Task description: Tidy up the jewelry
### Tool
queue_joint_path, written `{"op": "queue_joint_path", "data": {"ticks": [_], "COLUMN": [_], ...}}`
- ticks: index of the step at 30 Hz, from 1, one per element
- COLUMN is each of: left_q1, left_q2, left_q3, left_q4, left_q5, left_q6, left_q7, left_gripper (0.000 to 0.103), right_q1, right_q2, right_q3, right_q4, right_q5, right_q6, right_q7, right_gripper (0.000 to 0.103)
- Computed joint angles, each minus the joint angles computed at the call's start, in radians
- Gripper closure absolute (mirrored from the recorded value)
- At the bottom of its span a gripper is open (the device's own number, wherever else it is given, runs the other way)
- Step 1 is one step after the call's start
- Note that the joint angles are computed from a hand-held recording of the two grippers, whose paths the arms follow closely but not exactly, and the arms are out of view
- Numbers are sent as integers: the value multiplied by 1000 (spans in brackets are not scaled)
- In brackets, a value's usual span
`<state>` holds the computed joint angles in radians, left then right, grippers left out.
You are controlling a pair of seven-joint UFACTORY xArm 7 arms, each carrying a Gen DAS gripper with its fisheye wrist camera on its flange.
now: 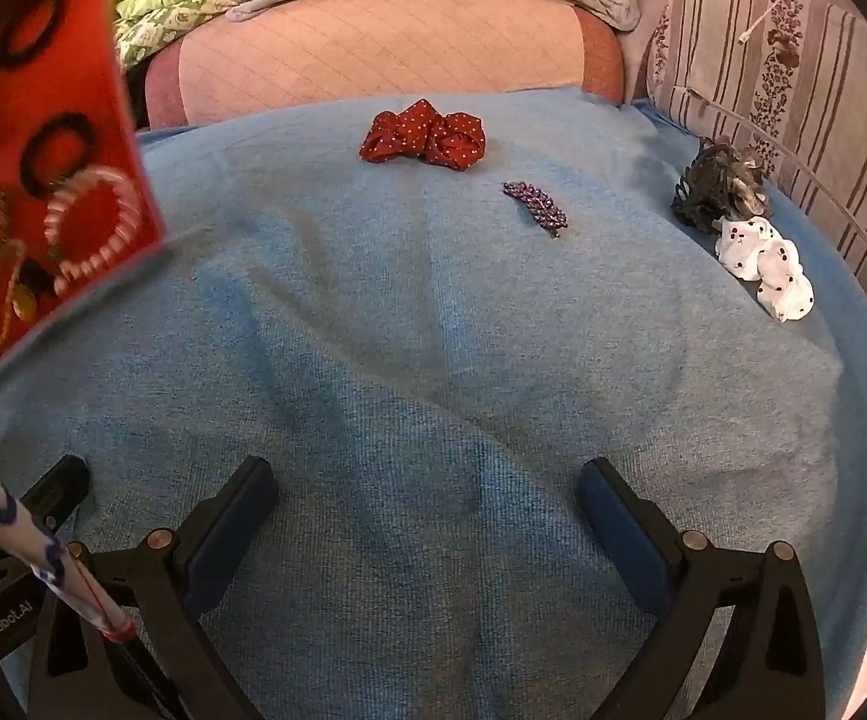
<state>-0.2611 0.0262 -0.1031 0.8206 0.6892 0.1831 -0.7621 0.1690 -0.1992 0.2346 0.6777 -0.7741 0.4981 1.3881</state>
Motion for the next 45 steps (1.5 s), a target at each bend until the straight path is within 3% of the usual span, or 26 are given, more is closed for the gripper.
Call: {"op": "queue_joint_path", "data": {"ticks": [16, 17, 24, 30, 32, 34, 36, 40, 43, 45], "left_q1": [-3, -11, -6, -7, -4, 2, 32, 106, 118, 82], "left_q2": [15, 5, 8, 7, 6, -16, -76, -268, -450, -561], "left_q3": [9, 9, 4, 11, 4, -8, -30, -79, -88, -59], "left_q4": [25, 10, 19, 2, 3, -18, -78, -218, -335, -397], "left_q5": [-40, -4, -23, 68, 18, -98, -76, 61, 24, -28], "left_q6": [9, 7, 11, 3, 8, 8, -34, -66, -66, -34], "left_q7": [46, 4, 22, -72, -26, 104, 122, -1, 40, 91], "left_gripper": [0, 0, 0, 0, 0, 0, 0, 0, 0, 0], "right_q1": [3, 5, -4, -20, -20, -25, -25, -18, -13, -3], "right_q2": [2, -1, -56, -158, -211, -260, -313, -423, -503, -539], "right_q3": [-3, -5, 13, 61, 76, 93, 102, 118, 148, 170], "right_q4": [5, 4, -19, -60, -86, -108, -132, -194, -237, -256], "right_q5": [23, 32, 27, 5, 1, 7, 29, 105, 159, 198], "right_q6": [4, 5, 43, 82, 76, 72, 63, 34, 17, 13], "right_q7": [-20, -25, 1, 45, 53, 52, 43, 7, -13, -29], "right_gripper": [0, 0, 0, 0, 0, 0, 0, 0, 0, 0]}}
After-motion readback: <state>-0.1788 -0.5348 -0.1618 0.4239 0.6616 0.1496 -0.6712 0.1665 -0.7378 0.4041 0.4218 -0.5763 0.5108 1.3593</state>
